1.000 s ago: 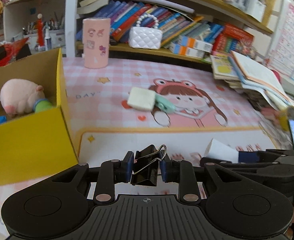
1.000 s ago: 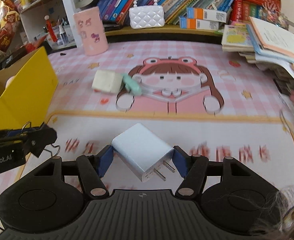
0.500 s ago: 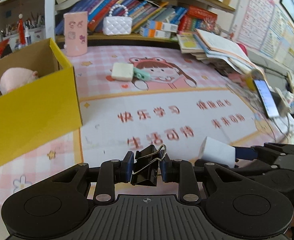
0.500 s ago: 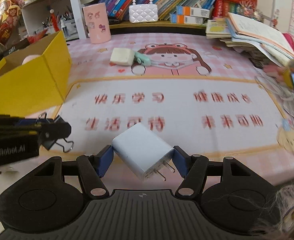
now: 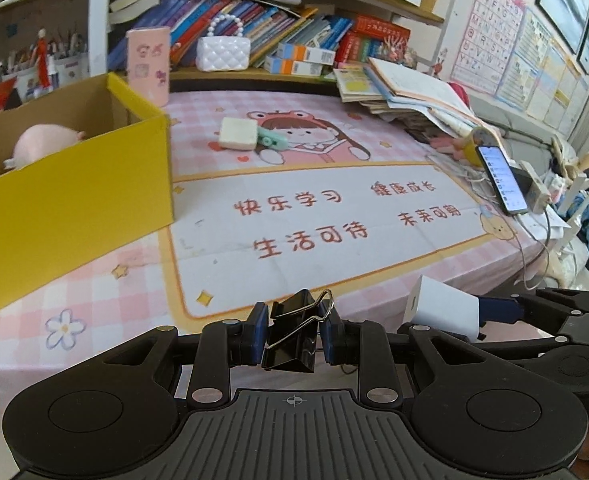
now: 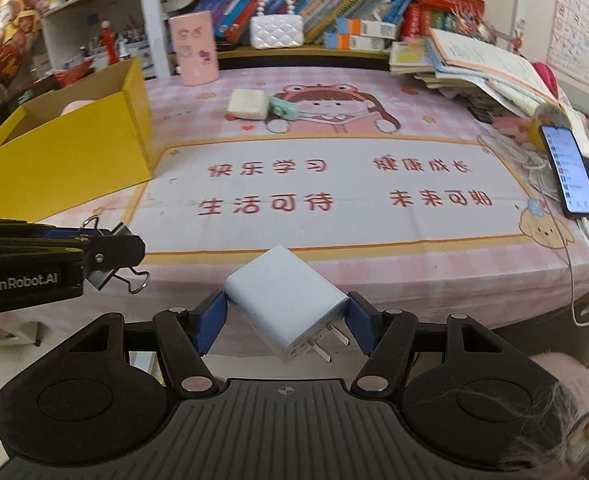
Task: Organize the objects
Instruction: 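Carry the binder clip and white charger with both tools over the yellow box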
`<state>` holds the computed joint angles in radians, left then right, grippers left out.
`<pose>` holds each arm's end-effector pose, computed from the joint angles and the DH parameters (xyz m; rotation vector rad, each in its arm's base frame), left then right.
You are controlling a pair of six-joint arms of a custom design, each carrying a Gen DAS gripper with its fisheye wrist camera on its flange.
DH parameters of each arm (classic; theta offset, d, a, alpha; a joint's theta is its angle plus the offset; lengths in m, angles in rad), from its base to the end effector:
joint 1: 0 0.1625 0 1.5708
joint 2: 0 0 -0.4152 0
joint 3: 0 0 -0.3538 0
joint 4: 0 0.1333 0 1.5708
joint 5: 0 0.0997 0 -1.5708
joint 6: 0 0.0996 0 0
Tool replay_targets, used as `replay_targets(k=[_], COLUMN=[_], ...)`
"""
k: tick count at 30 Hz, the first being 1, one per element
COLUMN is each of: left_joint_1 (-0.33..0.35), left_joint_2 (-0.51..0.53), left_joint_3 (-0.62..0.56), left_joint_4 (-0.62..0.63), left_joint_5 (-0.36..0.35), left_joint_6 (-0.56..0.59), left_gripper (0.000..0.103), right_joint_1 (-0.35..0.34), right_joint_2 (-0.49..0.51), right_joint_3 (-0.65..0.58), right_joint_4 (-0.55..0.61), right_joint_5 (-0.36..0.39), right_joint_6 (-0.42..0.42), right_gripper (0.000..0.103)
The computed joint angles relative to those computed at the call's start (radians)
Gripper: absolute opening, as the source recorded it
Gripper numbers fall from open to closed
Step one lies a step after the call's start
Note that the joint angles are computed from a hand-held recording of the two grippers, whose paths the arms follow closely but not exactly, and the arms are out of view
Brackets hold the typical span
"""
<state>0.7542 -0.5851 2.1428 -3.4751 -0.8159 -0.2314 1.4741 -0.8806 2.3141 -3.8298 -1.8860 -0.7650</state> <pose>-0.2039 -0.4681 0.0037 0.5580 2.4573 -0.8797 0.0585 -0.4578 0.1412 0.6309 -2.3279 0.7977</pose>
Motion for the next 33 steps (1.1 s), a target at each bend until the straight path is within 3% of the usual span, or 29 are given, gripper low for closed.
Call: replay_targets(k=[7, 14, 18, 27, 30, 33], left_joint_1=[-0.022, -0.065, -0.095, -0.161, -0.168, -0.169], left_joint_2=[-0.024, -0.061, -0.108, -0.243, -0.262, -0.249], left_joint_3=[0.091, 0.216, 0.313, 0.47, 0.483, 0.483], left_joint_4=[-0.068, -0.136, -0.09, 0.157, 0.176, 0.098], left_joint_5=[0.057, 0.198, 0.286, 0.421, 0.455, 0.491], left_joint_6=[-0.081, -0.23, -0.397, -0.784, -0.83, -0.786], left_gripper=[0.025, 0.025, 0.025, 0.025, 0.025, 0.025], right_joint_1=[0.032, 0.075, 0.106, 0.168, 0.184, 0.197], right_joint_2=[0.023, 0.061, 0.089, 0.139, 0.153, 0.156], right_joint_3=[0.026, 0.02, 0.012, -0.028, -0.048, -0.071], right_joint_4=[-0.011, 0.059, 0.107, 0.202, 0.206, 0.221], right_joint_5=[0.011, 0.05, 0.082, 0.137, 0.148, 0.151], right_joint_6=[-0.053, -0.102, -0.142, -0.183, -0.179, -0.165], right_gripper=[0.062, 0.062, 0.062, 0.062, 0.062, 0.062])
